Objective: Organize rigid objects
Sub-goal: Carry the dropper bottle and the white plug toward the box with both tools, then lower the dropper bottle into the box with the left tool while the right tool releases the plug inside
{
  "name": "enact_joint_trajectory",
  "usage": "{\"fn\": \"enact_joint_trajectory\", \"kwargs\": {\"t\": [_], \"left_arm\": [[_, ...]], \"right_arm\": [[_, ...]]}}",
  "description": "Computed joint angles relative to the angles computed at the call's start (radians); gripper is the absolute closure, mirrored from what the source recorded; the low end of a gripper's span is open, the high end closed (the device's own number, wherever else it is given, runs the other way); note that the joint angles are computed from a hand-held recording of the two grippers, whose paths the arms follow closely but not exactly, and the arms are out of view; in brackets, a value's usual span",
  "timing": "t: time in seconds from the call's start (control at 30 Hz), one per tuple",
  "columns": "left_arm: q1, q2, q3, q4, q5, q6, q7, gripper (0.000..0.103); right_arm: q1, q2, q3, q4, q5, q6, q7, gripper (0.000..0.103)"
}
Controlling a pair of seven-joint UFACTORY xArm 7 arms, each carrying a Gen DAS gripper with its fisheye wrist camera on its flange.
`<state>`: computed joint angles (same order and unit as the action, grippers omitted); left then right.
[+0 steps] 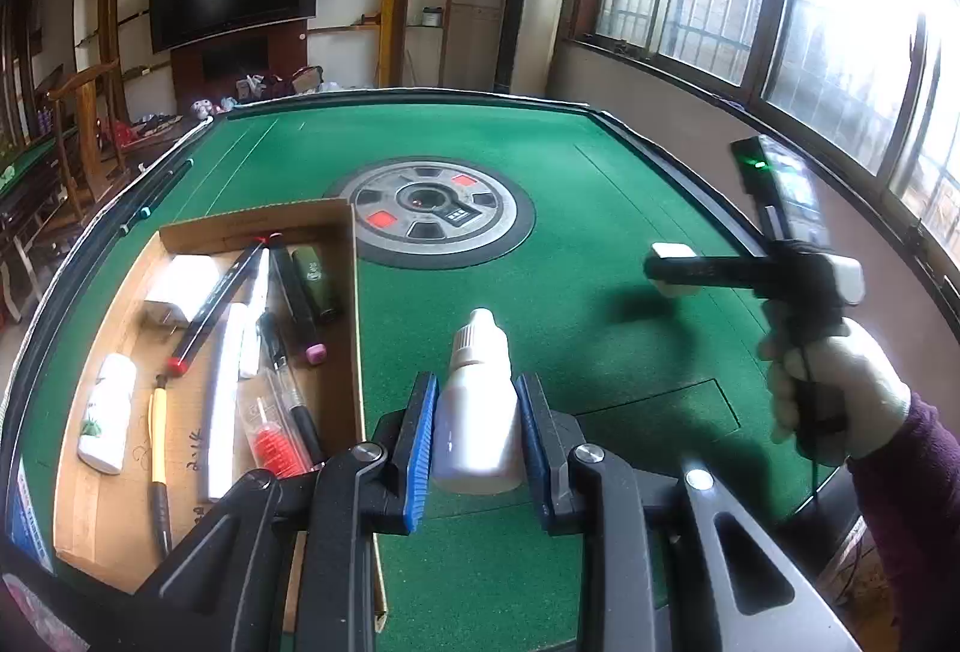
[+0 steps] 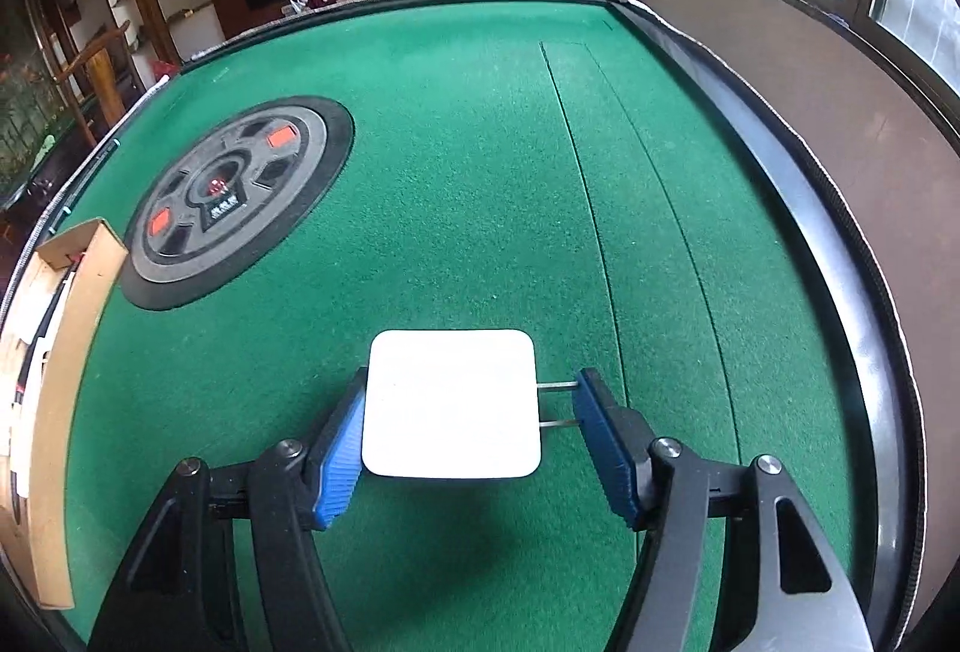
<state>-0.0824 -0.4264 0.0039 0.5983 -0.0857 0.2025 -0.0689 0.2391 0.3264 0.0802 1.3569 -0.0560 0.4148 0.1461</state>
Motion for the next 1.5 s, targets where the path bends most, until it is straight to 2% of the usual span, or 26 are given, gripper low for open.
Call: {"fn": "enact_joint_trajectory", "kwargs": {"t": [0.23, 0.43, 0.57, 0.7, 0.87, 0.93, 1.1, 1.3, 1.4, 1.5], "left_arm": [[0.046, -0.009, -0.016, -0.018, 0.03, 0.002, -0.045, 0.076], [0.055, -0.03, 0.008, -0.038, 0.029, -0.001, -0.045, 0.076], [0.051, -0.061, 0.067, -0.059, -0.007, 0.007, -0.014, 0.076], [0.108, -0.071, 0.113, -0.081, -0.028, 0.01, -0.001, 0.076], [0.163, -0.044, 0.157, -0.088, -0.059, 0.011, 0.013, 0.076], [0.174, -0.028, 0.169, -0.089, -0.072, 0.001, 0.023, 0.076], [0.15, 0.02, 0.221, -0.077, -0.137, -0.003, 0.08, 0.076], [0.124, 0.08, 0.262, -0.054, -0.241, 0.005, 0.162, 0.075], [0.085, 0.063, 0.307, -0.057, -0.325, -0.009, 0.235, 0.075], [0.053, 0.005, 0.348, -0.07, -0.402, -0.034, 0.298, 0.067]], "right_arm": [[-0.055, -0.077, 0.084, -0.044, 0.185, -0.013, -0.164, 0.038], [-0.038, -0.114, 0.118, -0.064, 0.311, -0.013, -0.275, 0.038], [-0.016, -0.133, 0.15, -0.078, 0.407, -0.018, -0.368, 0.038], [0.018, -0.149, 0.179, -0.082, 0.497, -0.009, -0.454, 0.038], [0.08, -0.147, 0.201, -0.071, 0.545, 0.012, -0.53, 0.038], [0.105, -0.14, 0.207, -0.065, 0.549, 0.022, -0.554, 0.038], [0.166, -0.114, 0.221, -0.047, 0.51, 0.043, -0.584, 0.038], [0.235, -0.086, 0.227, -0.046, 0.409, 0.047, -0.581, 0.038], [0.272, -0.076, 0.222, -0.049, 0.338, 0.038, -0.557, 0.038], [0.301, -0.058, 0.218, -0.037, 0.275, 0.039, -0.528, 0.038]]}}
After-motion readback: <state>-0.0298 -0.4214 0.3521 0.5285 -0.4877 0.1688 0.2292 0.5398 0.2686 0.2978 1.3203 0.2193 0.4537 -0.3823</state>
